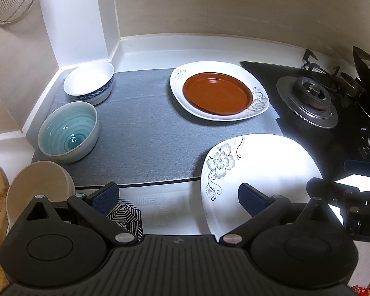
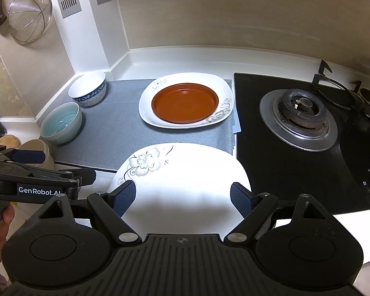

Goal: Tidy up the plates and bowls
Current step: 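Move both tools back toward the flower-print white square plate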

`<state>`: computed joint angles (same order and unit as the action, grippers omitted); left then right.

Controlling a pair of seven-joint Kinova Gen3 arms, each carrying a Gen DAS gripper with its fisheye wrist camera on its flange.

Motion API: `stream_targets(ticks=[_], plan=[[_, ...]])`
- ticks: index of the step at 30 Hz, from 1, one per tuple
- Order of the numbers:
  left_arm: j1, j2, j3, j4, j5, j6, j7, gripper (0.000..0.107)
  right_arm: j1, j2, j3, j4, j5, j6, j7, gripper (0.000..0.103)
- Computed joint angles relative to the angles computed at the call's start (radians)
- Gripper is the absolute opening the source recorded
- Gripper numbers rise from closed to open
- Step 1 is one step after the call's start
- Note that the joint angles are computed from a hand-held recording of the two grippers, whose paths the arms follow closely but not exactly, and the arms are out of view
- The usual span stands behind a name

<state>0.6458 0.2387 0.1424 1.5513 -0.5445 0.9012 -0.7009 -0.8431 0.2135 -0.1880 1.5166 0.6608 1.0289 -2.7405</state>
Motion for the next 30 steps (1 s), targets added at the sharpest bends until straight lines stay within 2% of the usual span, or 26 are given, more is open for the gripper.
stream_targets(ticks=[12,23,30], plan=[[-0.006,0.004,0.003,-0.003,0.021,-0.003,-0.019,0.103,-0.002,-0.005,-0.005,0.004,0.003,0.014,-0.022,0.086],[-0.034,0.023,-0.001,-0.022,0.099,0.006,-0.06,0.103,0.026,-0.012,0.003,0.027,-0.017,0.02,-0.044,0.086],[-0.05,0.048,-0.01,-0.034,0.141,-0.003,-0.074,0.103,0.075,-0.036,0.004,0.092,-0.055,-0.038,-0.059,0.086]])
